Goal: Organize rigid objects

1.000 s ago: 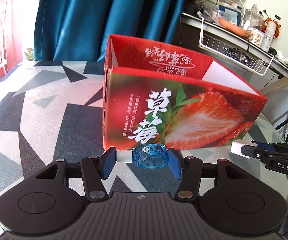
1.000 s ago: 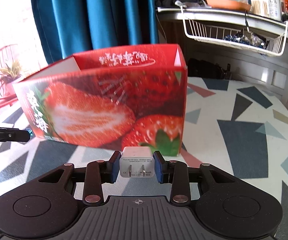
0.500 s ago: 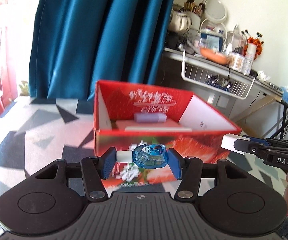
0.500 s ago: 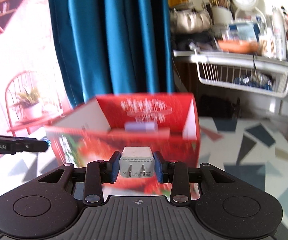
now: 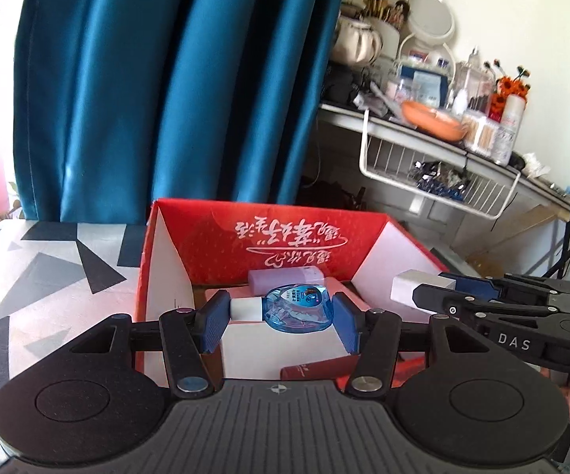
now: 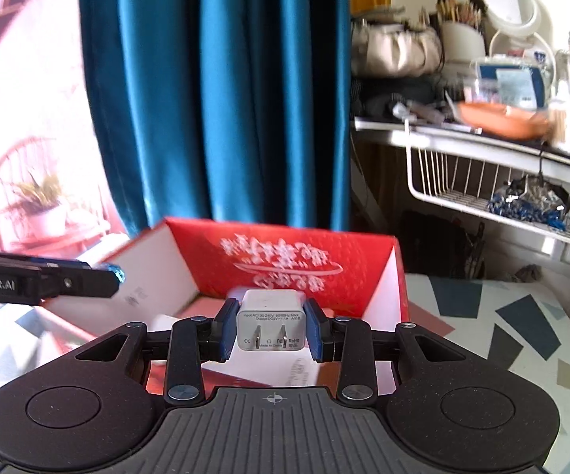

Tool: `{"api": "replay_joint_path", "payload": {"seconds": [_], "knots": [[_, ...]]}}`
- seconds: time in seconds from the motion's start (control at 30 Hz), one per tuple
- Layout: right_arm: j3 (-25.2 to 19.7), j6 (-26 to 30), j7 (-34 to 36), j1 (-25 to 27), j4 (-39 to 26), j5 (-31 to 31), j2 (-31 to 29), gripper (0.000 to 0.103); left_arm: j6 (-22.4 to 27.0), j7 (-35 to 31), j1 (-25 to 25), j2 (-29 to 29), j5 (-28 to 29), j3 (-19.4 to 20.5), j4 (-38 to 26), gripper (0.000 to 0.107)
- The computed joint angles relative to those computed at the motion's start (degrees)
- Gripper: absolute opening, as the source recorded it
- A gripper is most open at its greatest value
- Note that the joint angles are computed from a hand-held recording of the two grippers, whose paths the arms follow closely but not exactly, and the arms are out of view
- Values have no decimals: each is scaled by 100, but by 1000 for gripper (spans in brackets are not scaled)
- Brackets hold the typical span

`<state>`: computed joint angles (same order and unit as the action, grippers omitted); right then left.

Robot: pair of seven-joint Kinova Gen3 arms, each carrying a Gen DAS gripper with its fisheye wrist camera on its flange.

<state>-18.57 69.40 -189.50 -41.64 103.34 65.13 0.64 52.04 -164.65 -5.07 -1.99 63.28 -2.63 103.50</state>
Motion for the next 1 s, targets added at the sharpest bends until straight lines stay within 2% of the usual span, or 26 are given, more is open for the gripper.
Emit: {"api": "replay_joint_path", "payload": {"seconds": [0.1,0.33,0.37,0.43,0.5,0.53,0.57,0.77,0.87,1.0], "knots": [[153,-121,444,137,-137,-233,139,32,-247,213,115,220,-267,163,-224,59],[338,-197,790,224,-296,-561,267,32,-512,688,233,525,-770,420,-561,59],[347,-198,746,222,-289,-569,260,32,-542,822,247,533,-891,445,-598,60],[348,-160,694,218,-299,-593,240,35,-526,898,222,539,-964,462,-636,70],[338,-155,648,217,-298,-596,189,44,-542,930,186,494,-929,456,-618,87],[329,-173,613,223,-286,-591,149,47,-550,939,165,455,-884,442,-597,90],[310,-159,571,224,-292,-586,122,55,-559,954,152,414,-870,426,-584,95],[119,214,258,166,-518,-558,-40,102,-294,1182,110,101,-1031,247,-689,103],[-14,333,144,136,-618,-511,-226,103,-284,1685,156,-207,-1366,155,-716,103],[-313,938,8,18,-945,-360,-305,103,-164,2121,245,-638,-1694,-45,-761,103]]}}
